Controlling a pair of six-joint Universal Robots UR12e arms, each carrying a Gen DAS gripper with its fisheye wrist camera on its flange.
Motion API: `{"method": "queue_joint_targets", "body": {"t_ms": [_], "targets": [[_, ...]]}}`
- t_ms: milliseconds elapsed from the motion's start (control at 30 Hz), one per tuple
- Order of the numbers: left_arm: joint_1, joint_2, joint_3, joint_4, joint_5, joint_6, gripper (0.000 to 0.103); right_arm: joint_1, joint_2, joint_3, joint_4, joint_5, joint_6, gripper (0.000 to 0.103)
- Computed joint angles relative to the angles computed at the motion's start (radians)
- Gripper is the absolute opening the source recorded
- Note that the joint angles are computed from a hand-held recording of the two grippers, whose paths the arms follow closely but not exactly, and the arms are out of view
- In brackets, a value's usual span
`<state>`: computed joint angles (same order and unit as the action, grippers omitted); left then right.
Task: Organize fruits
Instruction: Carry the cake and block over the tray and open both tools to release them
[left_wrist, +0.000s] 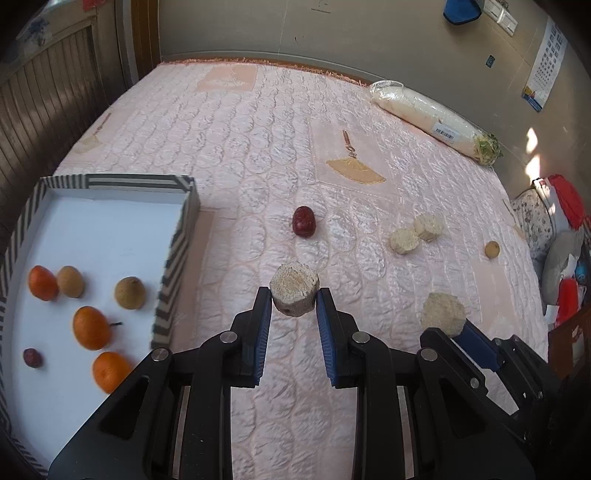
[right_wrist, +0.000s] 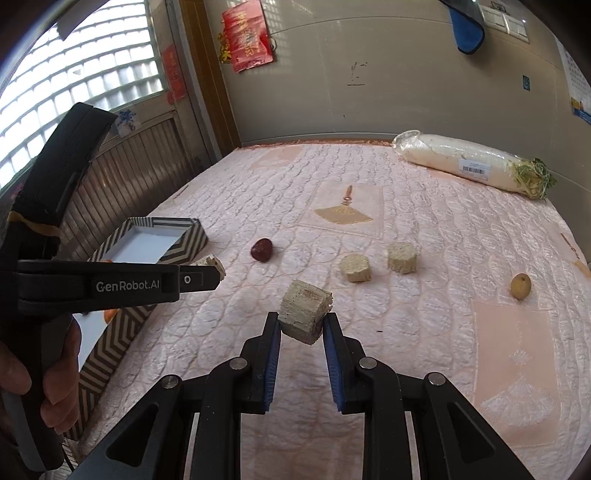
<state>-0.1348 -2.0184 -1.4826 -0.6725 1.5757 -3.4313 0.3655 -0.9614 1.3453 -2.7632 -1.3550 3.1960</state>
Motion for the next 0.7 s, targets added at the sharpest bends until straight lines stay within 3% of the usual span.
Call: {"method": "queue_joint_targets", "body": {"t_ms": [400, 700], "targets": [[0.017, 0.092, -0.141, 0.135, 0.152, 0.043, 0.024, 0.052, 0.002, -0.03, 0.01, -0.013, -0.049, 0.022], [0.041, 0.141, -0.222, 0.198, 0.212, 0.047, 0.024, 0.087, 0.019, -0.068, 0.034, 0.011, -0.104, 0.023]]}}
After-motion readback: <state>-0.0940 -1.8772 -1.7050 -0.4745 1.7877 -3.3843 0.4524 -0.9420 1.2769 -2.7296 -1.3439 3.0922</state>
